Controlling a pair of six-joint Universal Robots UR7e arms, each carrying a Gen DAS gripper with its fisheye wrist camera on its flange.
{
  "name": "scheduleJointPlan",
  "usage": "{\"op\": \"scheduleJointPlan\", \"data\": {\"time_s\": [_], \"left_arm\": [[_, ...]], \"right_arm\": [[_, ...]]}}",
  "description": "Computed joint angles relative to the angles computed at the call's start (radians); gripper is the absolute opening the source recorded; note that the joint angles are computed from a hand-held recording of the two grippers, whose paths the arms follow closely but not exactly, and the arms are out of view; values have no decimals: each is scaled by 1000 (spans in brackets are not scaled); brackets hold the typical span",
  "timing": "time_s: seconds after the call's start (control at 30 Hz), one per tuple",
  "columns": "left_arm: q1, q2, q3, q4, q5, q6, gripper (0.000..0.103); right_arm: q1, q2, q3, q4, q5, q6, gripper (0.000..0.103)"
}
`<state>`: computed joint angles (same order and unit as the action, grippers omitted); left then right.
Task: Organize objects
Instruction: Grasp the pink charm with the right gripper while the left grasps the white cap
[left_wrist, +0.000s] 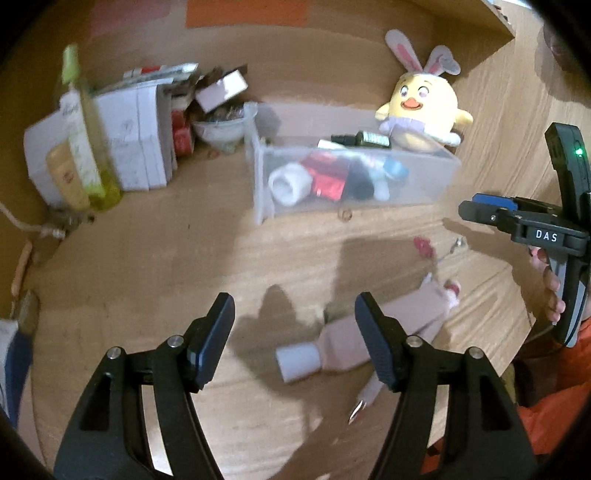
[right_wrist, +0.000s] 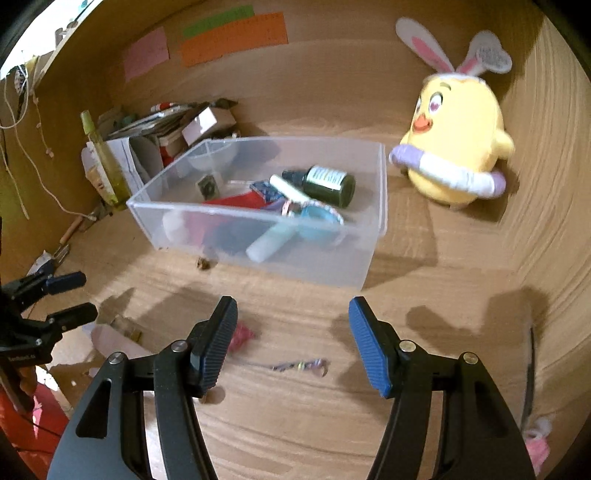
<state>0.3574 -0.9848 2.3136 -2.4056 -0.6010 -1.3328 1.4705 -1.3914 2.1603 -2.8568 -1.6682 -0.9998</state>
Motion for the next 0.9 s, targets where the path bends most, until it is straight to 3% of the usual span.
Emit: {"op": "scheduleJointPlan", "data": {"time_s": [0.33, 0.63, 0.77, 0.9], "left_arm": [[14, 24, 53, -177, -57, 30, 67], [3, 19, 119, -361, -66, 61, 36], [-5, 22, 133, -387, -62, 50, 35], [-6, 22, 134, -389, -61, 32, 34]], "right_arm": [[-4, 19, 26, 35, -43, 1, 59], [14, 53, 40, 8, -78, -9, 59], [26, 71, 36, 2, -95, -11, 46], [42, 93, 64, -88, -124, -60, 35]]}}
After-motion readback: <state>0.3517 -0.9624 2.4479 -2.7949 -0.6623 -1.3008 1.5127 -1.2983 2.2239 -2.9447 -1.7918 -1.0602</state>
